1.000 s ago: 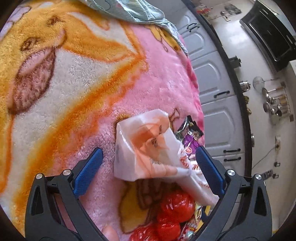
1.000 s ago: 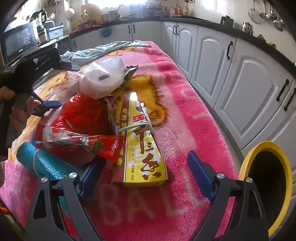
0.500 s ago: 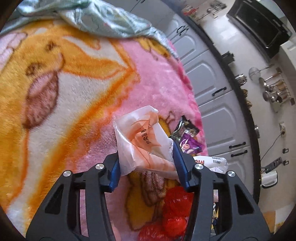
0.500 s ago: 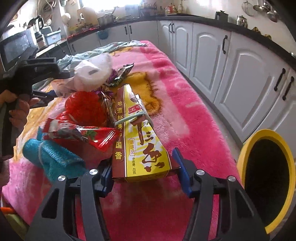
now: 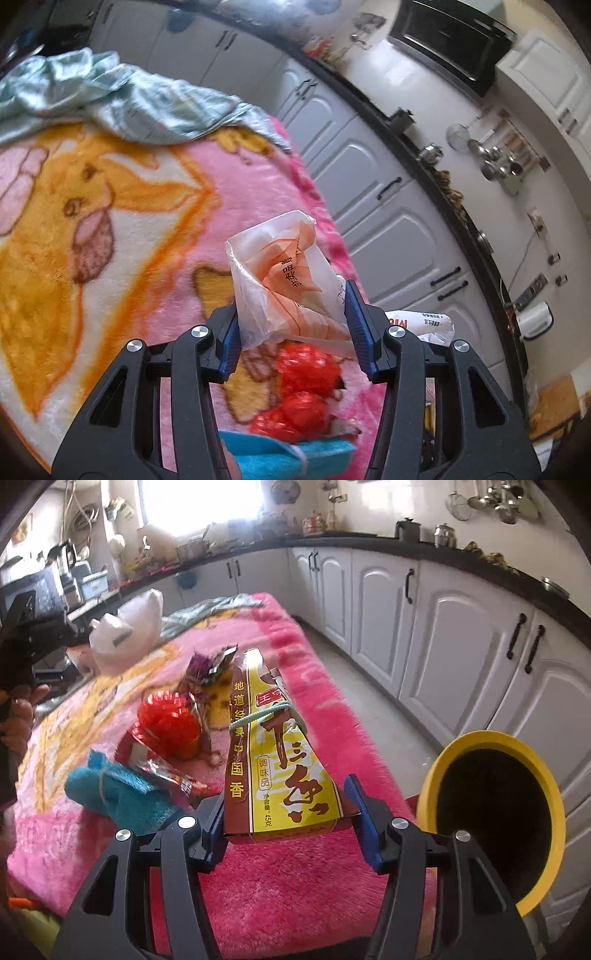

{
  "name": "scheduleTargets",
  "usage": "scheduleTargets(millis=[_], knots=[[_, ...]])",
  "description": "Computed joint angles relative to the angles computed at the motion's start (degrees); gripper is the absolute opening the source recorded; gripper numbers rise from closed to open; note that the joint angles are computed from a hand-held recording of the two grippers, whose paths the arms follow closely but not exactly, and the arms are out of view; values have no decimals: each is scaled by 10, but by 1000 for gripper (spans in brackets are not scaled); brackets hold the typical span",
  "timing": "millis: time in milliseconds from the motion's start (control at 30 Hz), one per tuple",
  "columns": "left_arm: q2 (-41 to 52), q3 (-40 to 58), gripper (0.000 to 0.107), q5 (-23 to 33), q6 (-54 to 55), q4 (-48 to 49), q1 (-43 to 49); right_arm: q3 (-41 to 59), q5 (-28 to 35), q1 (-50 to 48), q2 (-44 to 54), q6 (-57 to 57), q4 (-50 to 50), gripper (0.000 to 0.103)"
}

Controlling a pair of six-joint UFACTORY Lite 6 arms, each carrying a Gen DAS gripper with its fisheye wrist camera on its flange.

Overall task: Collect trash
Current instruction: 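Carry bag and yellow box over the yellow bin and open both tools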

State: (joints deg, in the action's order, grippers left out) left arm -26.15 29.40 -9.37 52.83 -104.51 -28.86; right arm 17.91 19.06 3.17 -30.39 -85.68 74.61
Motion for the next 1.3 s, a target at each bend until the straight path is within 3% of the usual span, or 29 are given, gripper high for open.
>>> scheduleTargets(millis=[200, 400, 800, 1100, 1300], knots=[[42, 55, 41, -65, -40, 38, -85, 3, 72, -92, -76, 55, -85, 55], [110, 133, 41, -128, -38, 46, -158, 14, 158, -224, -108, 25, -98, 55], [292, 338, 41, -157, 3, 38, -241, 85, 337, -537, -34, -124, -59, 55], [452, 540, 41, -174, 107, -34, -284, 139, 367, -642, 55, -193, -27, 55], [581, 716, 42, -197, 235, -128, -303, 181, 372, -687, 122, -223, -6, 55]])
